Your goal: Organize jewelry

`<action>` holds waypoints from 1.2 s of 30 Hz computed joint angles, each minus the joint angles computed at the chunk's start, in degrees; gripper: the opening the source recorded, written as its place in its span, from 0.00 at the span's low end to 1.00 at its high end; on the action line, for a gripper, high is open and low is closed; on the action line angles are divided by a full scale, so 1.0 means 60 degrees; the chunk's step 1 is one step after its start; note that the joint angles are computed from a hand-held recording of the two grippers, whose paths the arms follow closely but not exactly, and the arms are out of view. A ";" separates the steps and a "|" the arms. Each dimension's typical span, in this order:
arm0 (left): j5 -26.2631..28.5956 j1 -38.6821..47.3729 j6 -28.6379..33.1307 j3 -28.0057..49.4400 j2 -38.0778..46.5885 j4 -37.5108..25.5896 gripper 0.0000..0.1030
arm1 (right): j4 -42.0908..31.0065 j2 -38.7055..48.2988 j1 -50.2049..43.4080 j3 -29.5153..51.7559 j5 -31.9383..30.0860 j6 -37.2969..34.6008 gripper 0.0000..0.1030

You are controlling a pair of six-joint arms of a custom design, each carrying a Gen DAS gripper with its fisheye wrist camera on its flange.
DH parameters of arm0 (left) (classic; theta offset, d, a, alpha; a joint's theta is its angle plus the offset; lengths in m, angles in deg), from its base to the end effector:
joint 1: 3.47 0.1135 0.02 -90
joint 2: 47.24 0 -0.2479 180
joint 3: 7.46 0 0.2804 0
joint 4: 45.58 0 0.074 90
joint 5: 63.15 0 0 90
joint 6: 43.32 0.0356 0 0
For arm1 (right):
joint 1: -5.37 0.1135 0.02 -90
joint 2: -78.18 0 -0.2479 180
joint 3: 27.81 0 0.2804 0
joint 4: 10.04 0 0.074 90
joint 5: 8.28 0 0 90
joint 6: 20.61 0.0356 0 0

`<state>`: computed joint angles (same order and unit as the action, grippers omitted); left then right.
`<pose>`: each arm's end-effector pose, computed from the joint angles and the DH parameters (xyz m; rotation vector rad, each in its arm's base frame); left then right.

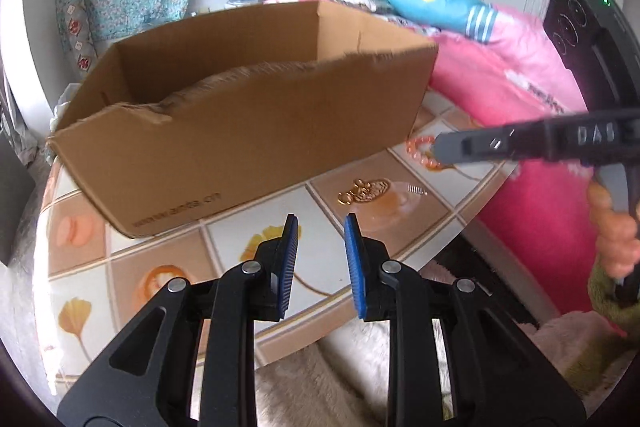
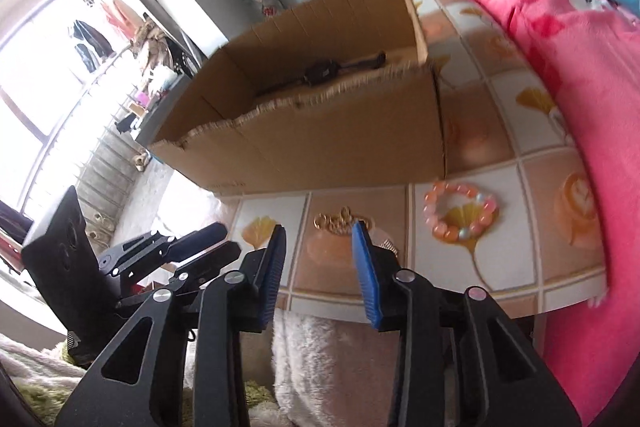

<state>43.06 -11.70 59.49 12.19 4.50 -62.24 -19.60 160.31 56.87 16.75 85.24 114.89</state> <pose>0.1722 -0.0349 0.0779 0.5637 2.3320 -0.3049 0.1778 0.2200 0.1078 -0.1014 2.5139 0.6885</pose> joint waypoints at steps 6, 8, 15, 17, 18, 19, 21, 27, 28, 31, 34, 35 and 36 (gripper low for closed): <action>-0.0850 -0.1080 -0.0261 0.0364 0.1990 0.1693 0.22 | -0.0113 0.0733 0.0001 0.0431 0.0190 -0.0481 0.28; -0.0949 -0.1240 -0.0283 0.0510 0.2524 0.2081 0.22 | -0.0093 0.0606 -0.0075 0.0344 0.0201 -0.0571 0.28; -0.1104 -0.1480 -0.0528 0.1289 0.4412 0.2965 0.22 | 0.0019 0.0634 -0.0521 0.0191 -0.0205 -0.0803 0.28; -0.1173 -0.1596 -0.0508 0.1419 0.4792 0.3162 0.22 | 0.0062 0.0828 -0.0611 0.0277 -0.0322 -0.0871 0.28; -0.1252 -0.1658 -0.0469 0.1489 0.4985 0.3249 0.22 | 0.0102 0.0897 -0.0676 0.0300 -0.0387 -0.0911 0.28; -0.1296 -0.1698 -0.0442 0.1553 0.5133 0.3307 0.22 | 0.0139 0.0980 -0.0730 0.0343 -0.0467 -0.0942 0.28; -0.1476 -0.1791 -0.0363 0.1729 0.5519 0.3443 0.22 | 0.0126 0.1110 -0.0804 0.0450 -0.0555 -0.1015 0.28; -0.1907 -0.2026 -0.0036 0.1800 0.5827 0.3861 0.20 | -0.0041 0.1431 -0.0977 0.0787 -0.0697 -0.1173 0.28; -0.1891 -0.2033 -0.0006 0.1782 0.5779 0.3843 0.19 | -0.0075 0.1499 -0.1031 0.0866 -0.0718 -0.1219 0.28; -0.1633 -0.1903 0.0056 0.1852 0.5870 0.3823 0.15 | -0.0093 0.1552 -0.1090 0.0921 -0.0732 -0.1250 0.28; -0.1354 -0.1798 0.0106 0.1882 0.5920 0.3827 0.10 | -0.0166 0.1440 -0.0977 0.0869 -0.0591 -0.1162 0.28; -0.1374 -0.1813 0.0132 0.1861 0.5928 0.3886 0.10 | -0.0172 0.1381 -0.0959 0.0827 -0.0546 -0.1141 0.28; -0.1399 -0.1834 0.0145 0.1821 0.5923 0.3955 0.10 | -0.0199 0.1302 -0.0900 0.0783 -0.0481 -0.1082 0.28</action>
